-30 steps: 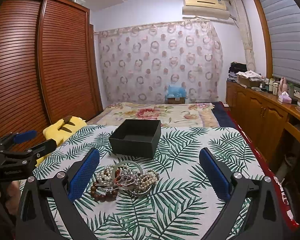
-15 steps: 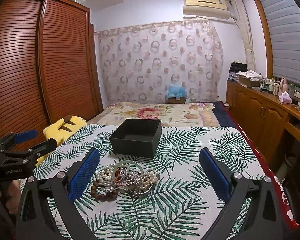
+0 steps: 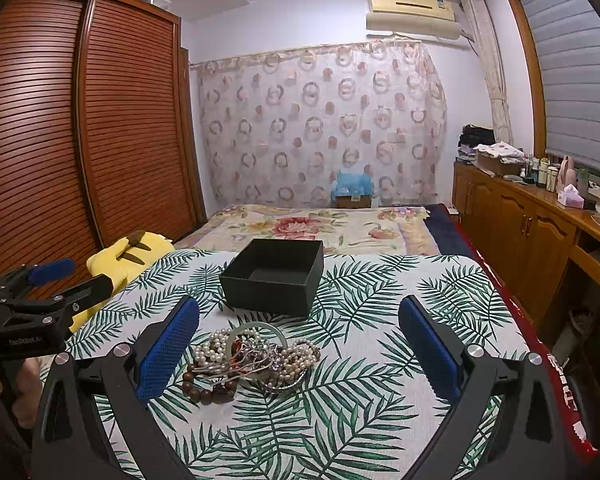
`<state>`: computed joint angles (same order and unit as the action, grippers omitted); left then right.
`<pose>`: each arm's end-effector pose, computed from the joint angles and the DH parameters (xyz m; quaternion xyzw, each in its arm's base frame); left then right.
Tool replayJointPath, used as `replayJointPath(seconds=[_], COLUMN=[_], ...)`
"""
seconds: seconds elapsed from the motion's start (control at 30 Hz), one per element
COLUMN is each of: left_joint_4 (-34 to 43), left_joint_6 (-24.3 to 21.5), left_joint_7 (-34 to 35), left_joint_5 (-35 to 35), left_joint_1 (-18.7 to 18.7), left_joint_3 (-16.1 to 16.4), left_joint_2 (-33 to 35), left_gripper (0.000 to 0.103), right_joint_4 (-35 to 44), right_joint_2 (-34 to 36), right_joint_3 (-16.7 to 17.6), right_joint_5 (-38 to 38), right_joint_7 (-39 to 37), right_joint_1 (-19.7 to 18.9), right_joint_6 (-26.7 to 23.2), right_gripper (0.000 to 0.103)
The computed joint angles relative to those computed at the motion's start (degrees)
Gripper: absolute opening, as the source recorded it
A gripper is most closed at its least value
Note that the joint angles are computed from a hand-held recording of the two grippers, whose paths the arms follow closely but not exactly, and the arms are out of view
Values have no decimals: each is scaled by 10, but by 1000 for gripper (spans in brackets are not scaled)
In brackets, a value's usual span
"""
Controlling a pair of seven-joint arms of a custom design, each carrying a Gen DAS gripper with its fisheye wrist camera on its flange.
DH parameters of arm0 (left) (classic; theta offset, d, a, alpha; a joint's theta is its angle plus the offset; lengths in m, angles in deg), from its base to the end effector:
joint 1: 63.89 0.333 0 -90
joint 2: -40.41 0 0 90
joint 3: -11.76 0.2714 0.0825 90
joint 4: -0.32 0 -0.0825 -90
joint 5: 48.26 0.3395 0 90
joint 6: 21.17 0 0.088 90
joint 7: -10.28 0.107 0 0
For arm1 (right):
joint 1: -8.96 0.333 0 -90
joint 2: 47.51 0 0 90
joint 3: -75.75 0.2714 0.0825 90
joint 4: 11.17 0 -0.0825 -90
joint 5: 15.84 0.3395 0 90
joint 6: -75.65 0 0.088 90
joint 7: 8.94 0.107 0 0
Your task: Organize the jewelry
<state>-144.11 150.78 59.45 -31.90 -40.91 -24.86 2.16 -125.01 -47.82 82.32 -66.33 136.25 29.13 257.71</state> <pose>0.3888 -0.1588 0.5502 -0.6319 0.5696 -0.3448 0.3967 0.4536 0.3080 0.5570 -0.6926 0.4575 -0.2628 0.4919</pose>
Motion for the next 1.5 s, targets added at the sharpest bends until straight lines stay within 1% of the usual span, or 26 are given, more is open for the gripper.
replayJointPath(seconds=[0.87, 1.07, 1.17, 1.23, 1.4, 1.43, 1.5], left_joint_4=[-4, 4, 5, -11, -10, -10, -11], left_joint_6=[5, 5, 1, 9, 2, 2, -1], left_joint_7=[2, 2, 4, 0, 5, 6, 6], left_joint_5=[-5, -5, -5, -5, -6, -5, -4], left_joint_1=[-1, 6, 2, -2, -3, -3, -4], left_joint_3=[2, -3, 1, 2, 5, 6, 9], left_joint_2=[-2, 5, 6, -1, 12, 15, 20], left_gripper=[96, 96, 96, 96, 96, 96, 96], right_joint_4=[-1, -1, -3, -7, -17, -20, -31], right_joint_2=[0, 1, 0, -1, 5, 6, 9], right_joint_3=[0, -1, 0, 2, 6, 7, 13], right_joint_5=[5, 1, 10, 37, 125, 151, 228], right_joint_7=[-5, -2, -10, -36, -125, -151, -226], right_joint_1=[0, 0, 2, 4, 13, 14, 18], right_joint_6=[1, 3, 2, 3, 8, 10, 17], right_gripper=[100, 101, 101, 101, 100, 100, 100])
